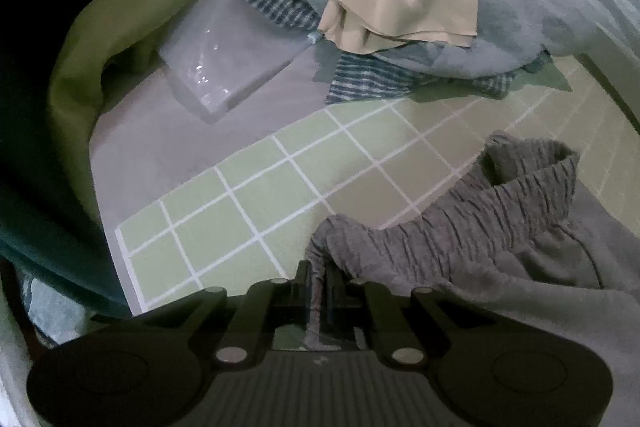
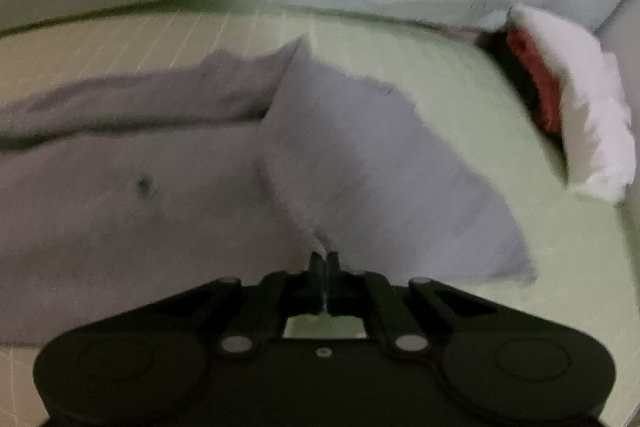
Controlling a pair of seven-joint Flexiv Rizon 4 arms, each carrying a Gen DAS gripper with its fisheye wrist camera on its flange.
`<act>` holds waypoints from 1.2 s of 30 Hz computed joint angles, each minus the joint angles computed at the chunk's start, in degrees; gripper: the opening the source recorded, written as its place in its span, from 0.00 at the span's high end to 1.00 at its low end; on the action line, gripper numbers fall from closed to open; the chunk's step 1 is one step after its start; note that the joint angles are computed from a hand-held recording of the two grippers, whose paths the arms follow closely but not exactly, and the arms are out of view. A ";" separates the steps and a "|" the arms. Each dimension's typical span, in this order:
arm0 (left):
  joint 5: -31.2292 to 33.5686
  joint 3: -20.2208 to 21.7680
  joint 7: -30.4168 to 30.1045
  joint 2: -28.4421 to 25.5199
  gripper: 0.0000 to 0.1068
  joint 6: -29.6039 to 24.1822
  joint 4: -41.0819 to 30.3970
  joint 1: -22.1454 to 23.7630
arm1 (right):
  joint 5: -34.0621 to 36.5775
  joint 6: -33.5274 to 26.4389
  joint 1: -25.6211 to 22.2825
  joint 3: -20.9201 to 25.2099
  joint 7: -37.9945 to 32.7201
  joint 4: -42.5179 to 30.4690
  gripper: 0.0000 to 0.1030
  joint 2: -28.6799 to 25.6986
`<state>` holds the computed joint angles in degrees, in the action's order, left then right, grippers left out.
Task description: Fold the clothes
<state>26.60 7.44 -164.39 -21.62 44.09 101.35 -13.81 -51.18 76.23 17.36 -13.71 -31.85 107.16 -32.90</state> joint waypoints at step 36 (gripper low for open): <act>-0.65 0.60 0.14 0.11 0.98 -0.32 -1.45 0.18 | 19.24 4.57 -8.49 -1.42 16.92 -13.30 0.99 -10.38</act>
